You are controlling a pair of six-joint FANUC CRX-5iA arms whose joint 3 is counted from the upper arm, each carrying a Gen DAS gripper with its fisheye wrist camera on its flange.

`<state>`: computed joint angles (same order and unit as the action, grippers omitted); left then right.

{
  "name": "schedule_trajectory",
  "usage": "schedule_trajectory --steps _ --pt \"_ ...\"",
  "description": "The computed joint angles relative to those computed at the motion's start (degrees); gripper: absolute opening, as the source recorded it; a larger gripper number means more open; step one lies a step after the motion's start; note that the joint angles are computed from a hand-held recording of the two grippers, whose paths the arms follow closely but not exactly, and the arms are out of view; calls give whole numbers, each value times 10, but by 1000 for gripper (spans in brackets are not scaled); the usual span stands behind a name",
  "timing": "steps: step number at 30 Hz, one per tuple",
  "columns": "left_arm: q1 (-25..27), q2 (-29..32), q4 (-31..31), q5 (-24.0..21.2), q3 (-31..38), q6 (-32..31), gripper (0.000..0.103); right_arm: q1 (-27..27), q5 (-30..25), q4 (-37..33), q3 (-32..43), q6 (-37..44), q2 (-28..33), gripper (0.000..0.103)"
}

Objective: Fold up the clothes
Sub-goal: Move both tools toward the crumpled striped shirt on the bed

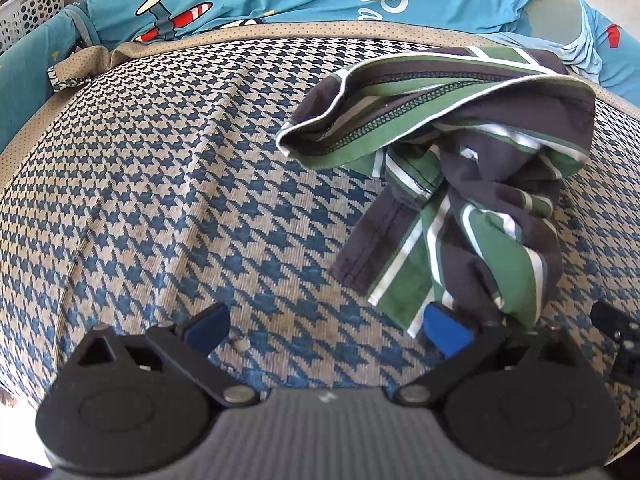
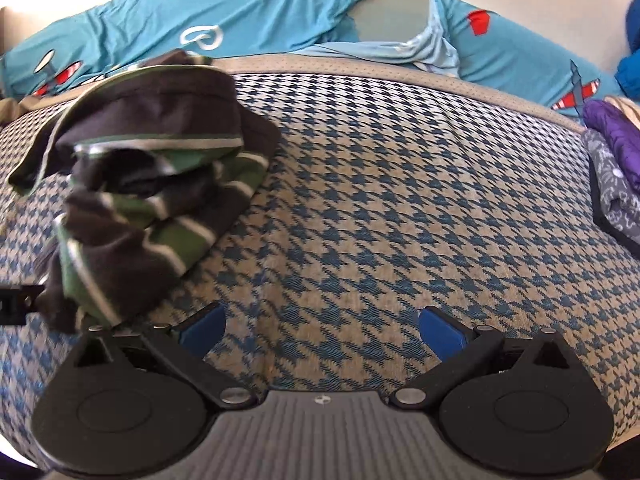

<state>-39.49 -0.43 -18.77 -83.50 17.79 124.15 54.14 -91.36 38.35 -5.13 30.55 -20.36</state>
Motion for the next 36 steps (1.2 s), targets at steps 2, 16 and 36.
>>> schedule_trajectory --steps 2,16,36 --pt "-1 -1 0 0 -1 0 103 10 2 1 -2 9 -4 103" --pt "7 -10 24 11 -12 -9 103 5 -19 -39 19 -20 0 103" --pt "-11 2 -1 4 3 -2 103 7 -2 -51 28 -22 -2 103"
